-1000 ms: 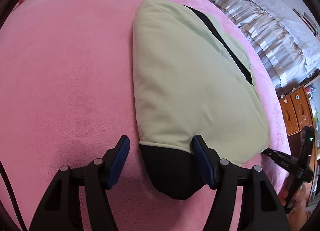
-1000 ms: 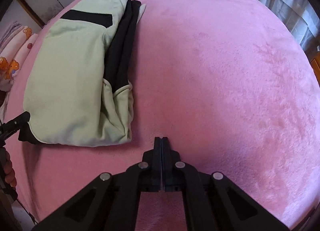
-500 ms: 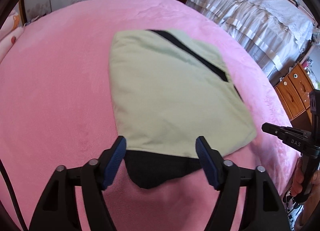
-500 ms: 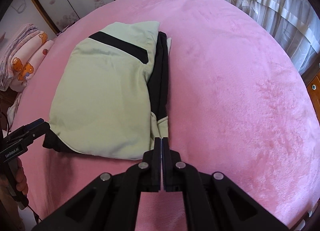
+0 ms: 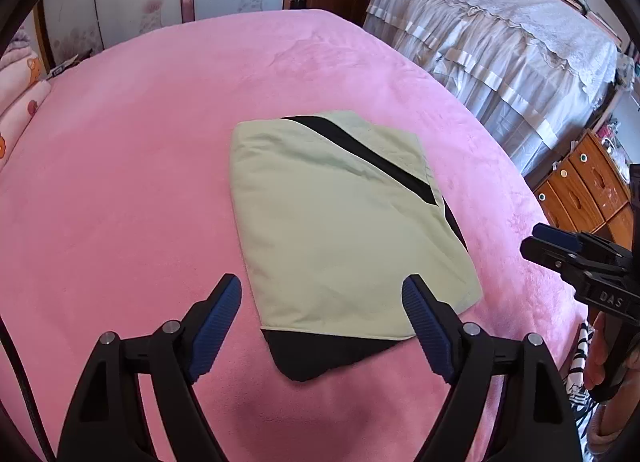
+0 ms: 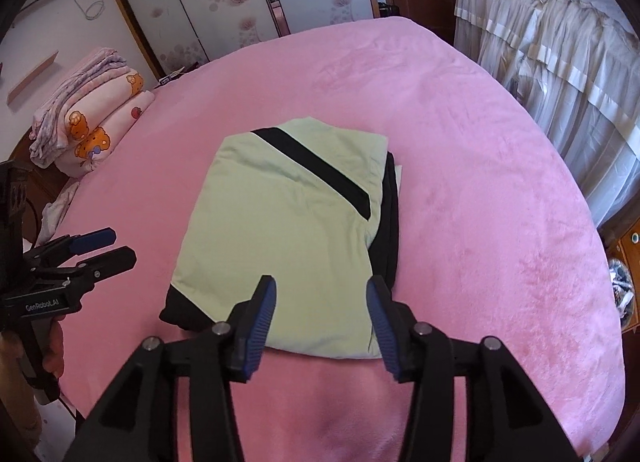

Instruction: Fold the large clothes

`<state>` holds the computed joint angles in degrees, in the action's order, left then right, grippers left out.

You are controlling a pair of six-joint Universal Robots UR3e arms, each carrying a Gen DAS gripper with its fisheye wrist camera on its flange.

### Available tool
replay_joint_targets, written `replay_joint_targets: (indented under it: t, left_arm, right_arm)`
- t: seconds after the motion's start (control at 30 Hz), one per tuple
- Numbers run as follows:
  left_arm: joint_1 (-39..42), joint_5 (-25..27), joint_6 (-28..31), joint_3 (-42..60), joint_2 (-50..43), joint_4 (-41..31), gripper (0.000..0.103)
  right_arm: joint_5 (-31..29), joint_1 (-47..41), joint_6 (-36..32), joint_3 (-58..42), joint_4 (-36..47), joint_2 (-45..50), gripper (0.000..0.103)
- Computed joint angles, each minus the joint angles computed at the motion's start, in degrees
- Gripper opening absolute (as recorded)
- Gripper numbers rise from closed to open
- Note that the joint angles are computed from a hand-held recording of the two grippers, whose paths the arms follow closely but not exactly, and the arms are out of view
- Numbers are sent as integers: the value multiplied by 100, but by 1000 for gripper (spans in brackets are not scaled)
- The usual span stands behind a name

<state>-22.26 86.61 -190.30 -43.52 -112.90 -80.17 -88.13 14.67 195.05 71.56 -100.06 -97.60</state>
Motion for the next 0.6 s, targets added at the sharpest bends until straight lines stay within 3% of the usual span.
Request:
replay_joint_targets:
  t: [0.17,0.33,0.5,0.6]
  left_arm:
    - [121,266,-188,618,-392,-284,86]
    - [322,56,-250,980,-820,-456,86]
    - [759,-1129,-96,535,-1063,-308,86]
    - [1049,-1888,-205,-466,-949,459,86]
  right_arm:
    - [-93,23,-227,-586,93,429,68]
    - [96,-243,-433,-546,55,623,74]
    - [878,-987,-586,148,-87,621,74]
    - [1544,-1512,-725,692,-239,690,74]
